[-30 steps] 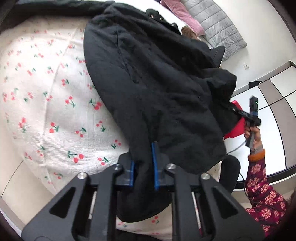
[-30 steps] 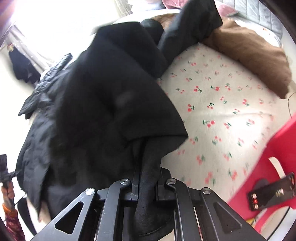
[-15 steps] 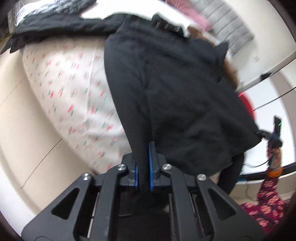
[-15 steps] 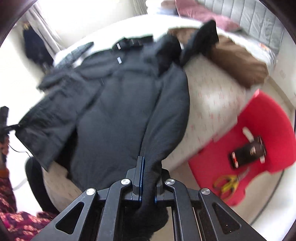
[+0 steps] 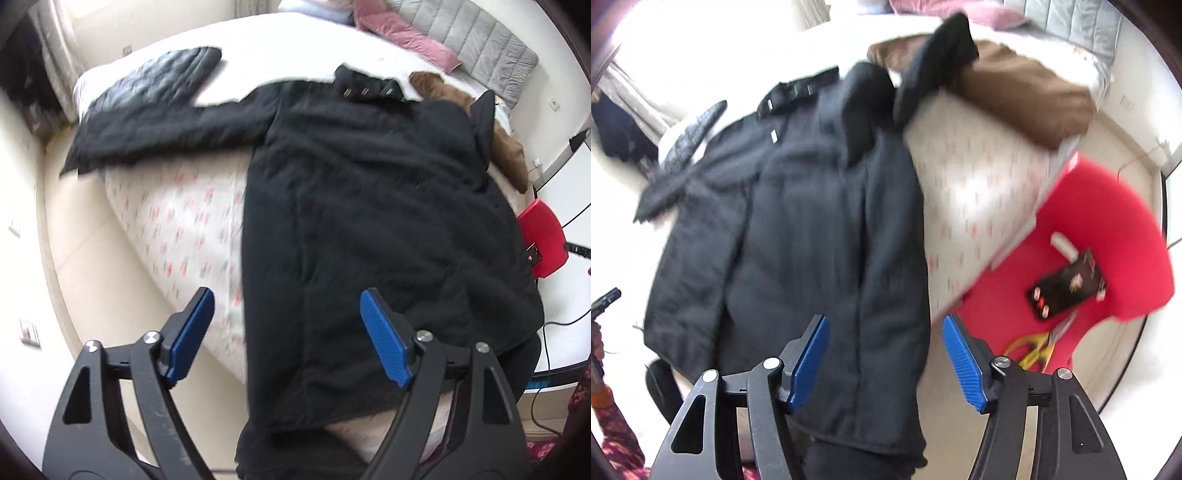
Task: Fold large clothes
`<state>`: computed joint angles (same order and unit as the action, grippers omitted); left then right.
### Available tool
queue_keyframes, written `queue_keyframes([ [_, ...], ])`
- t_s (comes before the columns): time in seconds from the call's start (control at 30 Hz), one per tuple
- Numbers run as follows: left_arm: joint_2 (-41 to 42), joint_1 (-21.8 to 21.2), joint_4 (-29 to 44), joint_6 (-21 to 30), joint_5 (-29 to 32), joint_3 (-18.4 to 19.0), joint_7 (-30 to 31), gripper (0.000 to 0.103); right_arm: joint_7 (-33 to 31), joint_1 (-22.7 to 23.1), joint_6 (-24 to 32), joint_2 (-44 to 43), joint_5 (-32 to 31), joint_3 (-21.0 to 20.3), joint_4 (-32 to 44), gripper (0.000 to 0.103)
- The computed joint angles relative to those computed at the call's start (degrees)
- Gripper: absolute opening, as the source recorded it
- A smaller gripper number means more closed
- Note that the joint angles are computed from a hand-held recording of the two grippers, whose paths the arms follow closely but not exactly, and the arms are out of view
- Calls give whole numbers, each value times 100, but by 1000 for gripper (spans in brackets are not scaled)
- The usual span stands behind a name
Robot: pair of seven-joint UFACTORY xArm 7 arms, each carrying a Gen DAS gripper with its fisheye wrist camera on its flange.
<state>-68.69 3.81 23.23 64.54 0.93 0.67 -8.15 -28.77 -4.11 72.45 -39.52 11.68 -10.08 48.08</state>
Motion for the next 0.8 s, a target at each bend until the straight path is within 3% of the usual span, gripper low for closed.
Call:
queue_keyframes([
  [0.23, 3193, -686, 2089, -1376, -356, -329, 72, 84, 444, 312, -550, 1943, 505, 279, 1853, 75],
  [0.47, 6403, -1181, 4221, -2630, -64, -752, 127, 84, 1757, 316, -1238, 4776, -1, 860, 4655, 75],
  [0.53, 7279, -1358, 4850, -2961, -406, -760, 380, 84, 2025, 284, -1552, 5516, -26, 937, 5316, 75],
  [0.7, 8948, -1459, 5642, -4327, -1121, -976, 1157, 84, 2445, 100, -2135, 7357, 119, 1180, 7106, 75],
  [0.8, 9718, -1432, 6132, -4723, -1271, -1141, 1295, 74, 2798, 49, -2257, 8425, 81, 1249, 8294, 75],
])
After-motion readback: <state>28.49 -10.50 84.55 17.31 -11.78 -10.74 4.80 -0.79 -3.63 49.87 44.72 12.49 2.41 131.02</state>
